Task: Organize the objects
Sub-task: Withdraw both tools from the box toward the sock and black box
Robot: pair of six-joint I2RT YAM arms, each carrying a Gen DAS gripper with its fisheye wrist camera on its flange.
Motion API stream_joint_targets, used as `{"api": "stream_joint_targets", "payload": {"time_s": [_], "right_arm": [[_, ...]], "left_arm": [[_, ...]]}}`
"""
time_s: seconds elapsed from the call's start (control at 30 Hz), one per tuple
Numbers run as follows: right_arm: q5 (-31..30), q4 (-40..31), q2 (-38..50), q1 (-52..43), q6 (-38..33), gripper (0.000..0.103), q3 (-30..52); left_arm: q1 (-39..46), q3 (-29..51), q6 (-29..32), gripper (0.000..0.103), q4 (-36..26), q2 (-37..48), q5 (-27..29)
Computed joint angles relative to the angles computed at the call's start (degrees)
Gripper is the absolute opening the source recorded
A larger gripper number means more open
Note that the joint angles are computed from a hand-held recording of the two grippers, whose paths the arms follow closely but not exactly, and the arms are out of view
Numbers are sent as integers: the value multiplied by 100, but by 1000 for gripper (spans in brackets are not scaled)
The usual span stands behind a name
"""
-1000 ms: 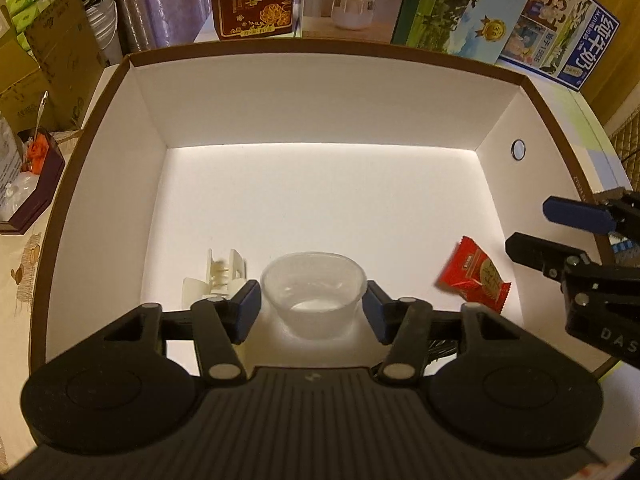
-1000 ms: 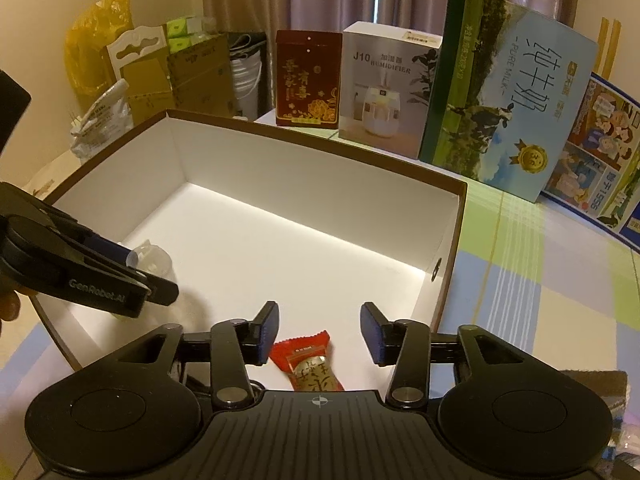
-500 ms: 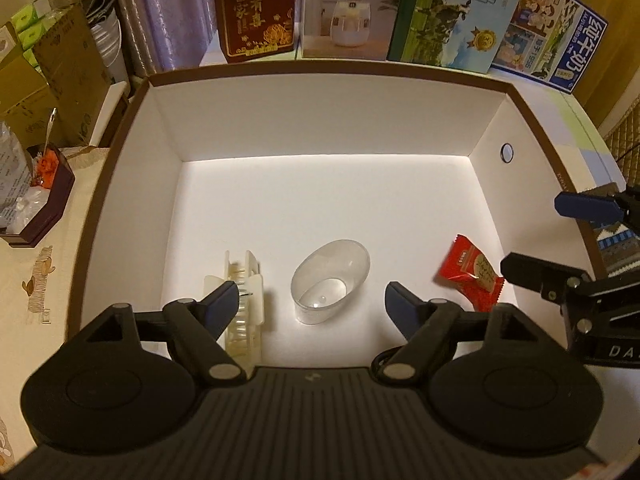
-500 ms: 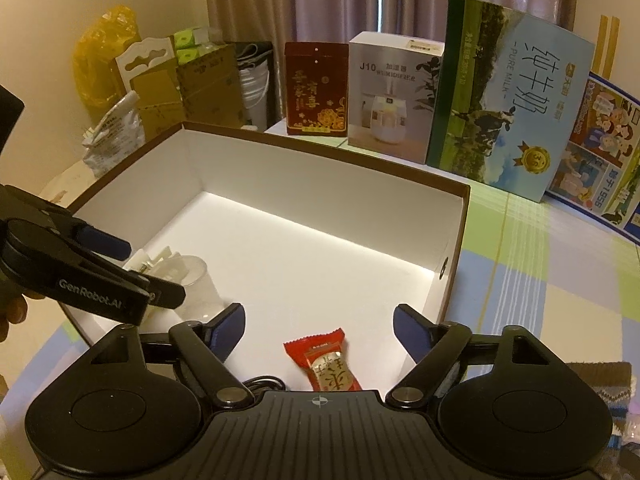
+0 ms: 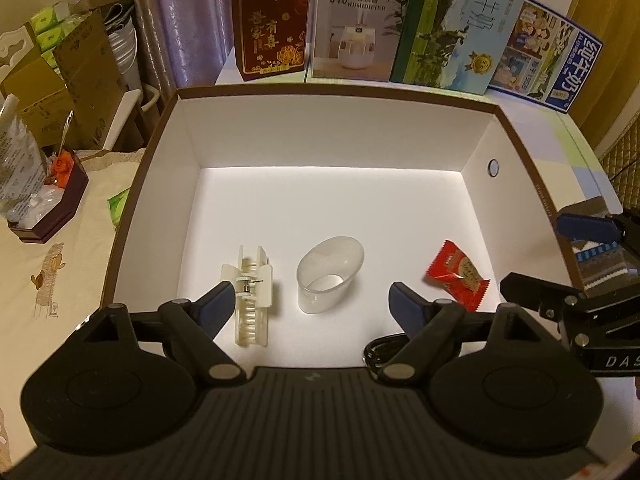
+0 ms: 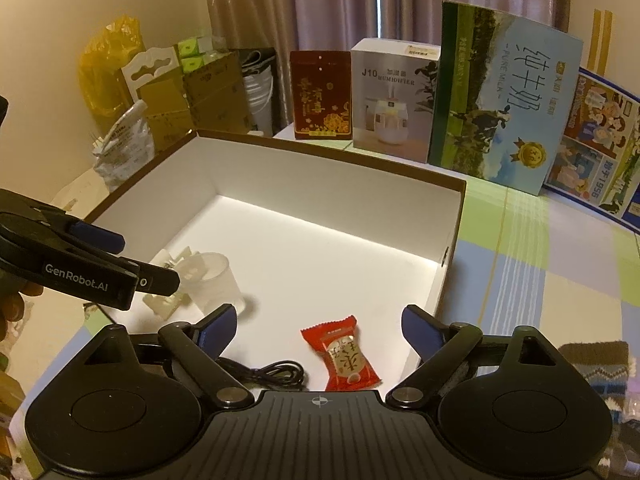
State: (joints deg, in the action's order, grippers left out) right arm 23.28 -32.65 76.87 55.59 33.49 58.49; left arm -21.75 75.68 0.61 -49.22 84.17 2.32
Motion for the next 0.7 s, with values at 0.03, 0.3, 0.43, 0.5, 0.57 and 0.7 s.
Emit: {"api": "stream_joint_targets", "payload": {"time_s": [0.03,0.3,0.43,0.5,0.57,0.7], "right_arm": [[28,-42,-41,38,42,88,4],[295,-354,-394,403,413,90,-22],[444,-498,-581,609,576,90,-58],[515,-554,-671,702,659,90,-89],[589,-646,-770,814,775,91,-110],[750,-877,-1039,1076,1056,91,-197]], "left_arm": [[-17,-19,-19,82,-13,-54,-6],[-247,-109,-212,84,-171,-517,-157],[-374,-172,-316,84,-257,-760,-252],[-460,-208,-380,84,-297,-877,-315],[-557,-244,-447,84,-363,-1009,-373],[-814,-304,-623,84,-482,-1226,-530]]}}
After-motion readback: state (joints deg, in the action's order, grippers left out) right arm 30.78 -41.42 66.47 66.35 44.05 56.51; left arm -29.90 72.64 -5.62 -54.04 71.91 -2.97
